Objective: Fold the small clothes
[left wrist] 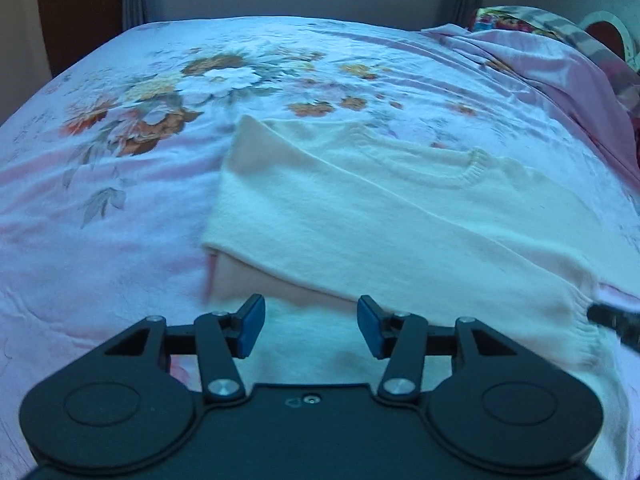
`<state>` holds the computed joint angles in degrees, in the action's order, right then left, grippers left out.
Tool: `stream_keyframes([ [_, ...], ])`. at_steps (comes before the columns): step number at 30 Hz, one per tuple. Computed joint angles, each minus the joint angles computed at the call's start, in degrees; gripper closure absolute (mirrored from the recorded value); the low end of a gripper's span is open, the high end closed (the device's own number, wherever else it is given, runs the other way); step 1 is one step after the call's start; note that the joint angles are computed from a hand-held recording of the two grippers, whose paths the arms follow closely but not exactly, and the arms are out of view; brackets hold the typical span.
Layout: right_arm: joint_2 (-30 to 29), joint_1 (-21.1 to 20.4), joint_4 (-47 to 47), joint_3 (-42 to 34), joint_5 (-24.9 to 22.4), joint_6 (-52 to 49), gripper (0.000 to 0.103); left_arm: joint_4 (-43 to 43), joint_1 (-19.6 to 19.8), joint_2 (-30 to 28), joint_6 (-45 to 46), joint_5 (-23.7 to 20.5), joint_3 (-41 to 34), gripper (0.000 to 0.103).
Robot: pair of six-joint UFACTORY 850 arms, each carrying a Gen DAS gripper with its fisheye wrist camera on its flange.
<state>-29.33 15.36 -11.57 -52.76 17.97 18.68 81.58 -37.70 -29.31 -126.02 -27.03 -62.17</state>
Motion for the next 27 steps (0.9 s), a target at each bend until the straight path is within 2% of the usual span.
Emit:
stream_keyframes([
  [2, -0.76, 0.29, 2.07, -0.82, -1.14, -2.10, 0.096, -0.85, -0.82, -1.11, 0.28, 0.52, -1.06, 0.054],
  [3, -2.26, 0.49, 0.68, -2.55, -4.78, -1.64, 0.092, -1.86, -1.20, -2.06, 0.88, 0.85, -1.77, 0.054],
  [4, -3.63, 0.36, -2.90, -3.50, -6.32, 1.16, 0.092, -4.42, -1.46, -3.08, 2.97, 0.97, -2.66, 0.054],
  [6, -2.37, -0.41, -8.41, -2.57, -5.39, 6.59, 0.092, -7.15, -2.60, -4.40, 5.79, -1.35, -3.93, 0.054],
  [8, -0.23, -1.27, -8.87, -0.68, -2.98, 8.54, 0.090, -7.89, -3.21, -4.17, 6.66, -1.79, -4.26, 0.054],
  [9, 0.80, -1.45, -5.74, 0.23, -1.77, 5.95, 0.085, -7.56, -3.45, -3.85, 6.06, -1.63, -4.33, 0.054],
  [10, 1.45, -1.56, -4.45, 0.78, -0.95, 4.55, 0.069, -6.91, -3.74, -3.72, 5.42, -1.84, -4.61, 0.054],
  [11, 1.73, -1.61, -3.86, 1.00, -0.34, 3.48, 0.059, -6.66, -4.18, -3.87, 5.43, -2.65, -5.22, 0.054],
  [12, 1.88, -1.52, -1.79, 1.27, 0.32, 1.05, 0.044, -6.20, -4.58, -4.13, 5.55, -3.12, -5.87, 0.054],
  [14, 1.07, -1.40, 2.39, 1.16, 0.62, -3.32, 0.043, -6.03, -5.17, -5.24, 6.06, -3.34, -7.42, 0.050],
  [16, -1.80, -1.87, -1.88, -1.69, -5.25, 1.01, 0.043, -9.85, -5.01, -7.14, 10.05, -2.00, -9.40, 0.048],
  [17, -2.66, -2.36, -6.27, -2.21, -6.17, 5.59, 0.043, -13.28, -4.92, -8.33, 13.47, -1.65, -10.59, 0.049],
  [19, -1.01, -3.56, -8.44, -0.25, -3.53, 7.53, 0.043, -13.06, -5.72, -8.60, 13.37, -3.49, -11.12, 0.049],
  [21, 1.13, -4.74, -6.08, 1.98, -0.30, 4.58, 0.043, -10.47, -6.11, -7.94, 11.42, -2.80, -10.92, 0.049],
  [24, 2.17, -7.18, -8.66, 2.22, -0.29, 8.25, 0.043, -9.51, -6.89, -8.91, 12.41, -4.19, -13.50, 0.049],
  [27, 1.97, -9.46, -6.88, 1.54, -1.84, 7.90, 0.043, -9.74, -7.27, -10.61, 14.09, -3.85, -16.67, 0.049],
])
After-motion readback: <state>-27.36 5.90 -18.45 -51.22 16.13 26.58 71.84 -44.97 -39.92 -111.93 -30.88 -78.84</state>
